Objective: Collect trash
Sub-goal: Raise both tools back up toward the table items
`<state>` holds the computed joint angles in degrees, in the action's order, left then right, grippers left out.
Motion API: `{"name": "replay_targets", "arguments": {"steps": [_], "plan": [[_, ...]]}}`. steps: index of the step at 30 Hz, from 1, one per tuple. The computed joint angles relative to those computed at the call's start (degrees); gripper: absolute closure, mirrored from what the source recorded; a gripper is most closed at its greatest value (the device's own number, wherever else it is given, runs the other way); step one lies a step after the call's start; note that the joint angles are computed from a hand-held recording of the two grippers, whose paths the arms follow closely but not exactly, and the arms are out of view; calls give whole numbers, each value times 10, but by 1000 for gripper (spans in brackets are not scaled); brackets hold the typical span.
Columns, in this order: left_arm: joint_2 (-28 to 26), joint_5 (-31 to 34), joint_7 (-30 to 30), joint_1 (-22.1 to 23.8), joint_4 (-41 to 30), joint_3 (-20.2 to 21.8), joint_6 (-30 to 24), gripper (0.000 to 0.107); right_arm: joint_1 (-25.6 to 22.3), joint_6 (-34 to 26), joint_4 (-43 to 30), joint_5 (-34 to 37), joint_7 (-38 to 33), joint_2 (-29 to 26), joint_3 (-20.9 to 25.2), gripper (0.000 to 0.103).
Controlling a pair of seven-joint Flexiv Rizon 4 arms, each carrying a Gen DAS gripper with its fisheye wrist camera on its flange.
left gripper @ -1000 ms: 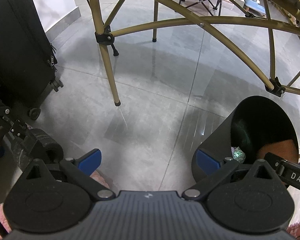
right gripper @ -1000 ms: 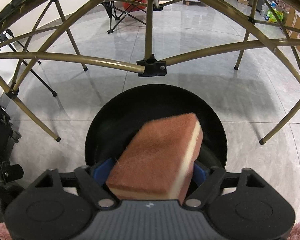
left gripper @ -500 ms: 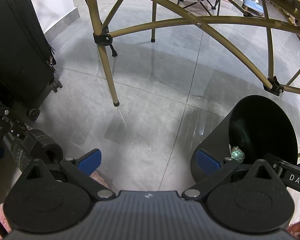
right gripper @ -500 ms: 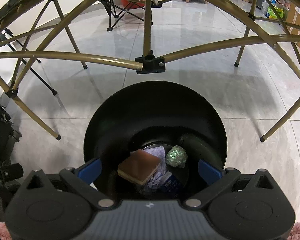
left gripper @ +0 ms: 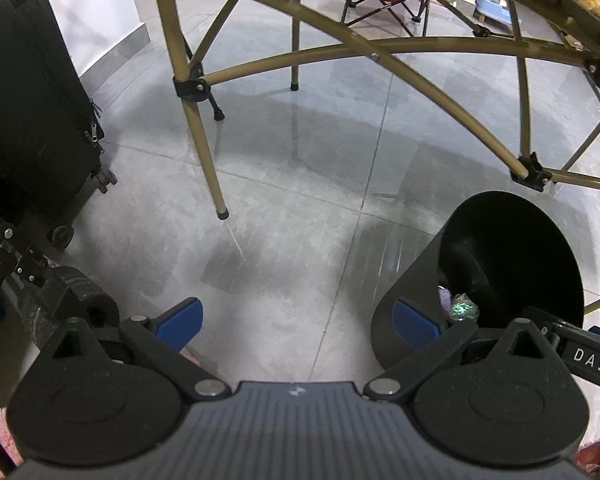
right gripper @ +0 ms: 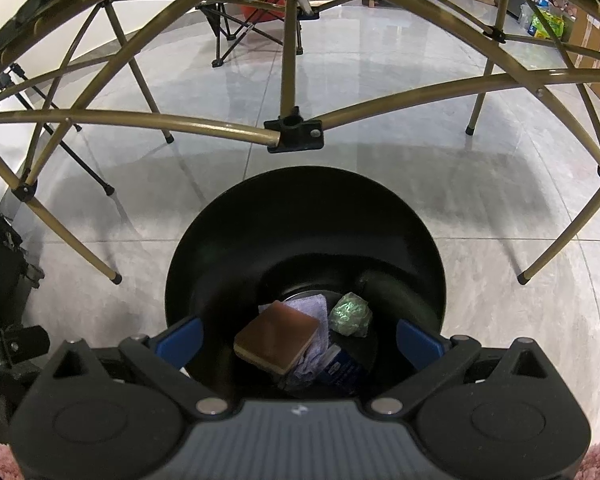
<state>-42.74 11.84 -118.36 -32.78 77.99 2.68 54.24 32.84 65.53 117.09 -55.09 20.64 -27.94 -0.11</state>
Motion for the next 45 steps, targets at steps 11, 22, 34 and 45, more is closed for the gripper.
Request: {"name": "replay_targets", "arguments": {"steps": [11,22,34,45], "plan": [[12,0,19,-10,8,-11,38,4,-12,-4,34,-87,74,40,-4,0],[16,6,28,-34,4,-7,70,4,-55,-42,77,-195,166,93,28,0],[21,6,39,-59,5,-8,139,4,-105,-101,126,-325,245,165,75,0],[14,27,3,-96,-20,29,190,4,-121,-177,150,-362,228,225,99,0]]}}
